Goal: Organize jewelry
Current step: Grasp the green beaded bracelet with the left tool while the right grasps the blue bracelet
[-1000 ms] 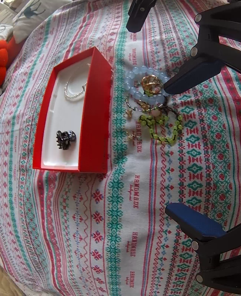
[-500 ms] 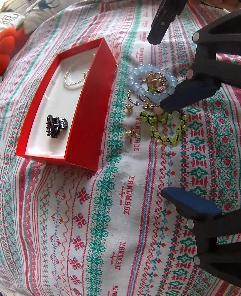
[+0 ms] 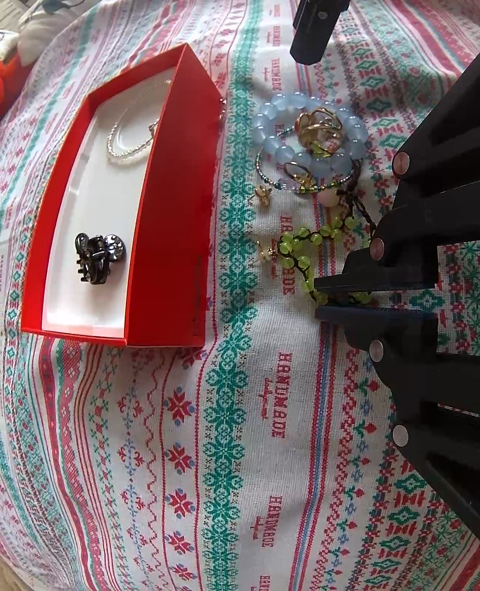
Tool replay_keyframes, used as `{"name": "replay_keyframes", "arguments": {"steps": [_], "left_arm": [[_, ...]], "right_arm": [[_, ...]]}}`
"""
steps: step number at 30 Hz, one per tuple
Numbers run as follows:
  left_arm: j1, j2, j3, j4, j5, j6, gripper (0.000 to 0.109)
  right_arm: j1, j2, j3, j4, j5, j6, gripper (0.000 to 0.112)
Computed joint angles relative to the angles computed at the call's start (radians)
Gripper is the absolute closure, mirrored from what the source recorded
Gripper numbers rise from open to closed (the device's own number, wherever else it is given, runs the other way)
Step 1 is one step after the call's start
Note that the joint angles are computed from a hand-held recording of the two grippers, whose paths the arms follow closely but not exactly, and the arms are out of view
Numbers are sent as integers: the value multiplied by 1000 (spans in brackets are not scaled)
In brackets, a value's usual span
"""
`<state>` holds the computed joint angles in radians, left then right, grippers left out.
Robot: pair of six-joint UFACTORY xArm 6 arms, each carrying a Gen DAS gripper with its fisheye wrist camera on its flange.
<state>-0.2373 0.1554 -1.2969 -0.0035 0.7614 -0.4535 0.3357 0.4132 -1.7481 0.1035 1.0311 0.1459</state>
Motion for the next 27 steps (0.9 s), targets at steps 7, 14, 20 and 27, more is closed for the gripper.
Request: {"name": "replay_keyframes", "arguments": {"steps": [7,14,20,27], "left_arm": [[14,-55,39,24,-36,-16,107],[30,-115,90,0,-64,6,107],[35,-149,128,-24,-62,30,107],[16,-100,74,-2,-45,12,107]], "right_arm": [[22,39,-44,10,3,7,34],[39,82,-83,21,-7,41,34],[60,81,-63,-92,-47,96,54],[70,71,-46,-92,-70,46,86]]}}
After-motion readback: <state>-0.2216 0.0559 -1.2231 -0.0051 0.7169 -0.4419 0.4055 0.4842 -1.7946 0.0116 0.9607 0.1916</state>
